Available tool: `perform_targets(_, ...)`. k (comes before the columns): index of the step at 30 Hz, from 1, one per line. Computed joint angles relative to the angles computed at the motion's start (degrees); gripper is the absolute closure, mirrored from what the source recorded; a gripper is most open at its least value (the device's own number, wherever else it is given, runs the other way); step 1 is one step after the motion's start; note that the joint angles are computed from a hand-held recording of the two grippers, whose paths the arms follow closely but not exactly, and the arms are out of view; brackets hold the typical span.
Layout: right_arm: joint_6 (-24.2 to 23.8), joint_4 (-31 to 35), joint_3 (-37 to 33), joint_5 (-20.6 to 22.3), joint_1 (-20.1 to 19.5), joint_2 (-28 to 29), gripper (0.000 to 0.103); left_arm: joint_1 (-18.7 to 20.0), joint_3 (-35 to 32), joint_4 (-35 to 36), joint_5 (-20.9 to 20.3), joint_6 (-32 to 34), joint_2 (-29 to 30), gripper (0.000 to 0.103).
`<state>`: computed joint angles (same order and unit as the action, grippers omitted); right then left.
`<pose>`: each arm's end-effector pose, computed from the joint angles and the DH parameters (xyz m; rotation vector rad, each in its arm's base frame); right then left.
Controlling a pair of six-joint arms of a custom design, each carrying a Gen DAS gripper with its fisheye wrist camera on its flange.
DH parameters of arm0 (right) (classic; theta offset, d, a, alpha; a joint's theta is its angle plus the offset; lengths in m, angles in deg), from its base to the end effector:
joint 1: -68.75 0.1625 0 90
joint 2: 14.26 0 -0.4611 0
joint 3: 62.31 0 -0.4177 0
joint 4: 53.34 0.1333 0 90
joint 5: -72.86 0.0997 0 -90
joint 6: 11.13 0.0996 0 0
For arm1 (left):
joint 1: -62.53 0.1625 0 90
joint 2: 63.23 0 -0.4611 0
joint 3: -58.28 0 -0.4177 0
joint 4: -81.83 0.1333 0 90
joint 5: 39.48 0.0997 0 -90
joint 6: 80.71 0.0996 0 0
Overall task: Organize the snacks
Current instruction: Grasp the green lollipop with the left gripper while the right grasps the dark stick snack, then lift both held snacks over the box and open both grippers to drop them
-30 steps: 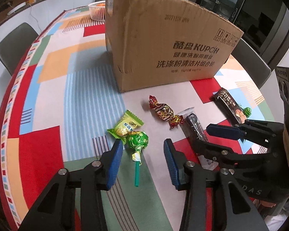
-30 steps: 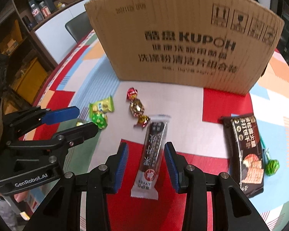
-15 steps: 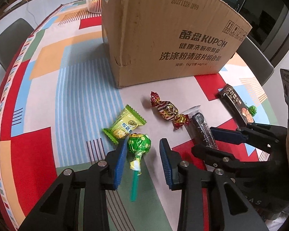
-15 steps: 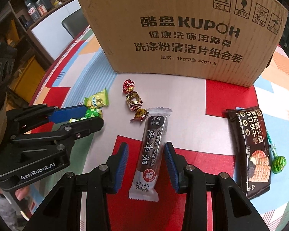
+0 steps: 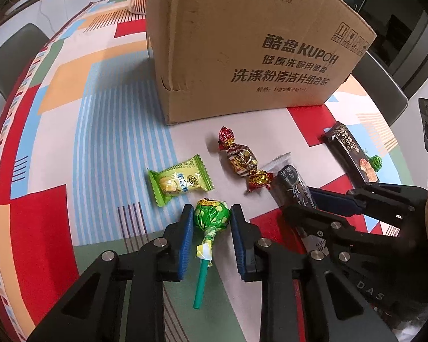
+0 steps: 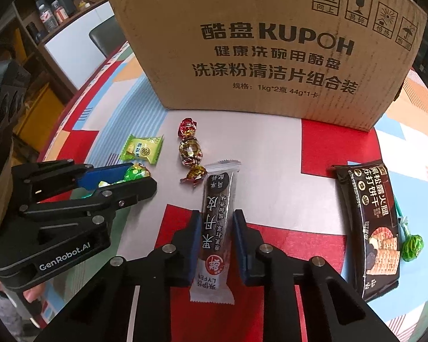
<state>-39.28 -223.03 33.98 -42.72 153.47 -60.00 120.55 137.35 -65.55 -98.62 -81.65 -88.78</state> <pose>0.0238 -0.7233 0.1403 0.3561 -2.5154 0.4657 -0.2512 -0.7504 -0.0531 0.6798 2.5394 -0.2905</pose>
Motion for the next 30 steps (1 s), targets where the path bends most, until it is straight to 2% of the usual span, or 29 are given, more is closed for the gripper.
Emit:
perform_targets(16,-1.0,-1.7,2.6,1.8,-0.6,-2.5,0.085,-1.8,4.6,-6.0,-0.3,-3.3,-2.2,0.077)
perform_targets(30,-2.2,-5.3,5.8,5.4,-0.5,-7.0,0.085,-4.2,6.8,-11.5,0.6,-2.0,-3.8,0.077)
